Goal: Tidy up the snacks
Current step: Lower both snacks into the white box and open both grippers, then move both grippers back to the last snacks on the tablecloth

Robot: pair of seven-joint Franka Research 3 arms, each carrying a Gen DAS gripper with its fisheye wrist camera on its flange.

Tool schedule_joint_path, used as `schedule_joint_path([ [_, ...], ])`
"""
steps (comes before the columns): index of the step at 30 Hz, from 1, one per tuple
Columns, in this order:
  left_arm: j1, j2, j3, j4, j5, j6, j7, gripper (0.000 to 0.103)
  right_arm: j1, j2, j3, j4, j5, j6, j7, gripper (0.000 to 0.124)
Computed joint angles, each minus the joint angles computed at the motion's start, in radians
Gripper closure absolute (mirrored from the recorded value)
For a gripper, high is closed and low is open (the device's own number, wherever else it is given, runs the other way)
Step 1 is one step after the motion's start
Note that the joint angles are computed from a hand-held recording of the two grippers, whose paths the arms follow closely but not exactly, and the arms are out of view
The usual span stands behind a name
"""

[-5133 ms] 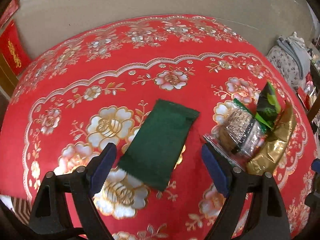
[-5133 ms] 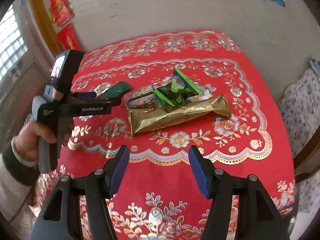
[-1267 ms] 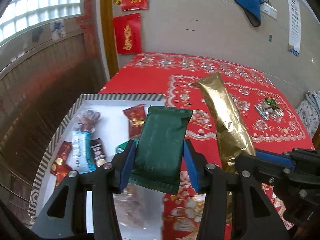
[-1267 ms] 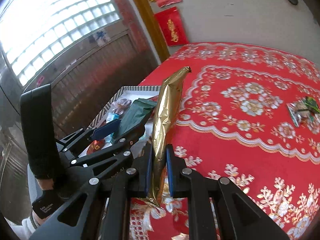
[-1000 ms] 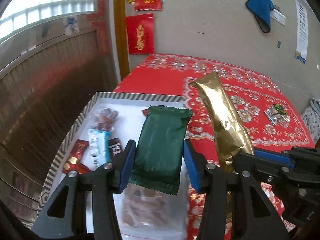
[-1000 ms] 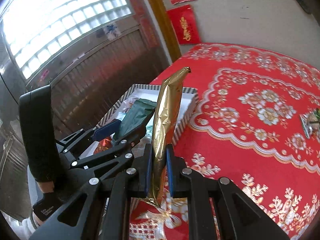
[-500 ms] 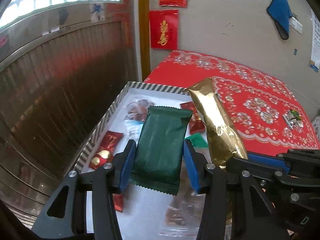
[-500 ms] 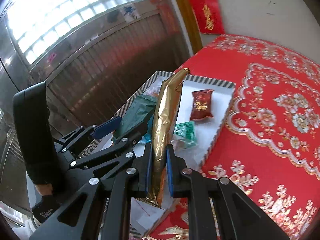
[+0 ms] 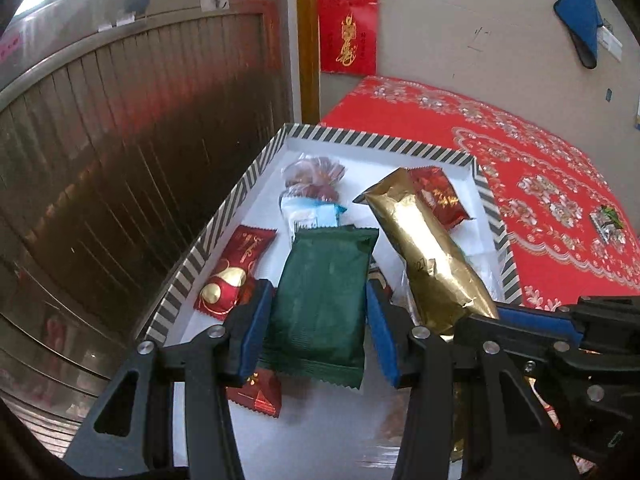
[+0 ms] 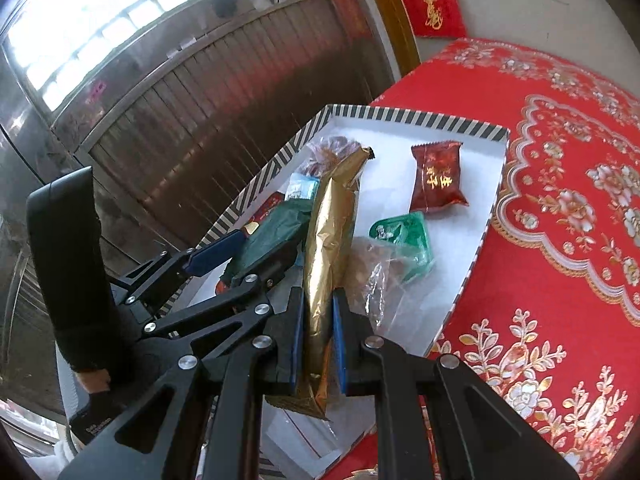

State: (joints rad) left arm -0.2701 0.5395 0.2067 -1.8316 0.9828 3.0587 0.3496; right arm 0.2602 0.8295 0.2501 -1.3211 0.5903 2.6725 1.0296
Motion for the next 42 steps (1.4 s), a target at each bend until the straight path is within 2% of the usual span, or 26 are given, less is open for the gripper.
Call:
schedule_joint_path([
  [5,-0.019,0.003,0.019,0.000,0.020,-0.012,-0.019,0.054,-0.011,0.005,0.012,0.003,0.023,-0.014,0.007,0.109],
  [9,-0.021,0.002,0.012,0.007,0.041,-0.048,-0.034,0.054,-0.023,-0.013,0.018,-0.022,0.042,-0.013,0.005,0.105],
  [14,-0.003,-0.002,-0.018,0.015,0.063,-0.093,-0.050,0.041,-0.049,-0.064,0.035,-0.103,0.089,0.026,-0.037,0.098],
  [16,-0.001,-0.005,-0.019,0.015,0.087,-0.092,-0.073,0.029,-0.065,-0.076,0.045,-0.125,0.114,0.031,-0.056,0.094],
  [19,0.001,-0.013,-0.020,0.010,0.124,-0.092,-0.111,0.021,-0.104,-0.102,0.074,-0.171,0.184,0.052,-0.108,0.088],
  [22,0.008,-0.023,-0.031,0.005,0.149,-0.116,-0.145,0.020,-0.121,-0.125,0.078,-0.202,0.229,0.062,-0.145,0.087],
  [26,0.025,-0.034,-0.053,0.002,0.177,-0.116,-0.171,0.019,-0.135,-0.148,0.076,-0.234,0.285,0.077,-0.181,0.079],
  [30,0.014,-0.053,-0.059,0.004,0.249,-0.139,-0.224,0.019,-0.135,-0.161,0.061,-0.258,0.310,0.084,-0.189,0.078],
  [34,0.023,-0.067,-0.088,0.013,0.309,-0.152,-0.261,0.018,-0.143,-0.185,0.056,-0.291,0.338,0.108,-0.207,0.078],
  [38,0.029,-0.073,-0.123,0.030,0.343,-0.146,-0.272,0.016,-0.145,-0.218,0.052,-0.339,0.369,0.188,-0.232,0.071],
  [42,0.024,-0.061,-0.155,0.061,0.329,-0.146,-0.232,0.016,-0.162,-0.246,0.051,-0.383,0.390,0.254,-0.247,0.068],
])
